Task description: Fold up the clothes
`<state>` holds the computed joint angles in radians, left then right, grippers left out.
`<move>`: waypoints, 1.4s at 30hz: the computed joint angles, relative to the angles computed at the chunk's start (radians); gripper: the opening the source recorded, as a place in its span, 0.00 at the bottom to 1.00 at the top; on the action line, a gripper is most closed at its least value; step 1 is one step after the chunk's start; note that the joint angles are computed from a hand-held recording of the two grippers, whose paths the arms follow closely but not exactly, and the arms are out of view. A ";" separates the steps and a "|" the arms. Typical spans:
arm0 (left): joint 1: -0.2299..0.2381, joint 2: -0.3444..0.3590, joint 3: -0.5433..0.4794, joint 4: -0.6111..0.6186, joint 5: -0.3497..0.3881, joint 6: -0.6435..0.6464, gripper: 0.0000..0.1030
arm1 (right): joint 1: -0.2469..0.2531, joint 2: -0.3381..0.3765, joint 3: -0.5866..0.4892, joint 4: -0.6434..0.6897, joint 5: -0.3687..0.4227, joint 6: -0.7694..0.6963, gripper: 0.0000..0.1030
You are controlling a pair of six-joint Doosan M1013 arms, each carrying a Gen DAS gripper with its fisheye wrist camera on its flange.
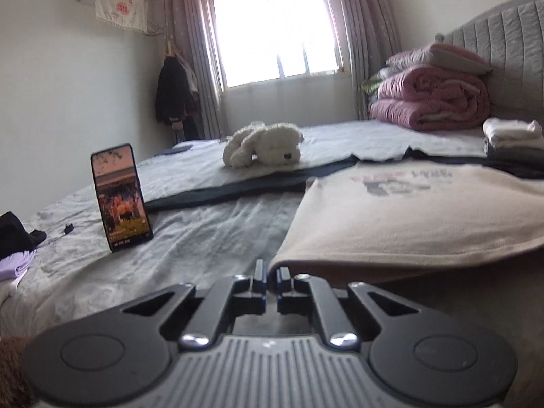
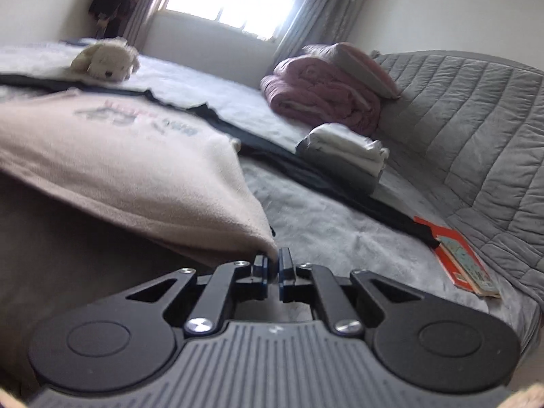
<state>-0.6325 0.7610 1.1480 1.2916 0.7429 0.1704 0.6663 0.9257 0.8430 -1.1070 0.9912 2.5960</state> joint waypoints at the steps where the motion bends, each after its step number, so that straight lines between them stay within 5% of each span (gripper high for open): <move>1: 0.006 0.007 -0.014 -0.075 0.004 0.051 0.05 | -0.003 0.012 -0.021 0.045 0.015 -0.053 0.05; 10: 0.017 -0.002 -0.004 -0.128 -0.032 0.064 0.08 | -0.007 0.015 -0.033 0.061 0.021 -0.068 0.08; 15: 0.023 -0.030 0.018 -0.172 -0.062 0.049 0.29 | -0.016 -0.020 -0.005 0.141 -0.016 -0.057 0.39; 25: 0.036 -0.051 0.004 -0.243 -0.146 0.045 0.38 | -0.070 -0.121 0.084 0.466 -0.185 -0.137 0.52; 28: 0.037 -0.032 -0.038 -0.284 -0.173 0.119 0.38 | -0.097 -0.128 0.084 0.550 -0.244 -0.164 0.52; 35: 0.045 0.036 -0.180 -0.537 -0.214 0.442 0.45 | -0.144 -0.089 -0.015 0.676 -0.244 -0.271 0.52; 42: 0.044 0.134 -0.373 -0.804 -0.143 0.710 0.48 | -0.183 0.006 -0.210 0.815 -0.176 -0.382 0.52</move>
